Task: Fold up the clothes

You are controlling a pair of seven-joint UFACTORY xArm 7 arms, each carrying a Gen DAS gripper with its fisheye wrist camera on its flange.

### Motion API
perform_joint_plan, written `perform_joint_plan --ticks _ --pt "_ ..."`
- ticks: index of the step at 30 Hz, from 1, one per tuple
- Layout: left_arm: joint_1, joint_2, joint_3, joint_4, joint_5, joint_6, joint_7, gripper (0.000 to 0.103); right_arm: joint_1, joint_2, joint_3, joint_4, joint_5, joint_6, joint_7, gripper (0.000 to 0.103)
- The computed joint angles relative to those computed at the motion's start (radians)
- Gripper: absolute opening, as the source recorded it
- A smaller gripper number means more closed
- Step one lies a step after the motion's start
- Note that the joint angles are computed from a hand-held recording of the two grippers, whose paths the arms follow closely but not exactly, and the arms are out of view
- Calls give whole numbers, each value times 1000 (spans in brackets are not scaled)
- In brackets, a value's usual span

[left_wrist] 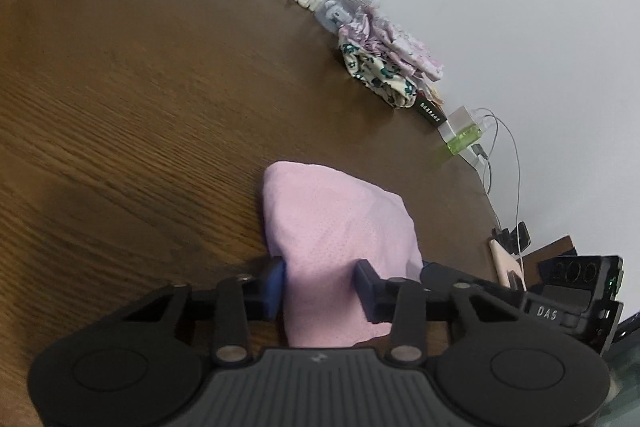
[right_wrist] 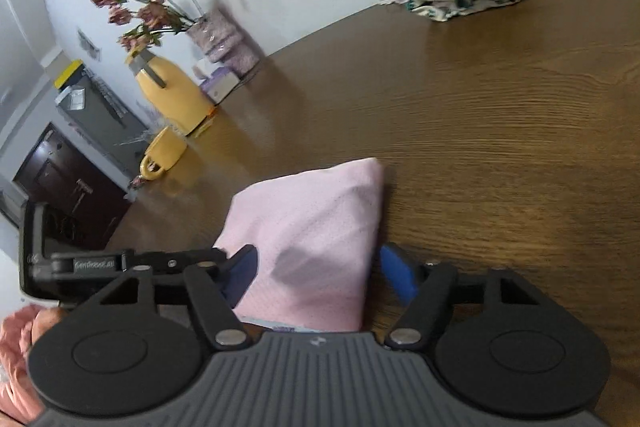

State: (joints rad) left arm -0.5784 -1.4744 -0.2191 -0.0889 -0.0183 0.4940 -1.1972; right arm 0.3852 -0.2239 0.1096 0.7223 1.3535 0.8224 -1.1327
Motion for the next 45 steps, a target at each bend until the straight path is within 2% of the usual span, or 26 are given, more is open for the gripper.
perform_joint_plan --ticks 7,18,21,23,25,27,28,30,31,33,37,45 --pt "11 116 46 -11 -12 -167 42 34 -36 74 -18 54 10 93 26 53" --pt "14 249 86 -38 -28 -398 56 35 -71 90 -6 62 29 109 27 52" --pt "12 292 97 -31 -24 -439 63 35 -74 89 -7 58 36 115 26 52" --pt "20 304 78 -17 -18 -427 58 34 -76 91 -9 60 38 121 28 52" --pt "33 320 50 -4 -9 -414 49 27 -78 90 -8 58 39 123 29 52" --pt "32 338 53 -13 -7 -452 50 21 -78 88 -5 56 36 112 33 46" --pt "31 343 54 -19 -7 -468 46 20 -77 85 -3 54 32 100 37 36" --pt "37 346 39 -25 -3 -486 31 17 -77 94 -3 55 30 91 56 22" --pt "41 350 30 -28 1 -497 24 16 -78 101 -6 56 35 98 63 19" --pt "44 353 26 -34 9 -523 17 14 -77 96 -1 52 35 90 62 15" --pt "43 380 62 -41 20 -597 32 13 -70 66 1 39 41 70 83 12" --pt "54 418 101 -14 31 -665 83 13 -63 36 -11 43 100 66 72 11"
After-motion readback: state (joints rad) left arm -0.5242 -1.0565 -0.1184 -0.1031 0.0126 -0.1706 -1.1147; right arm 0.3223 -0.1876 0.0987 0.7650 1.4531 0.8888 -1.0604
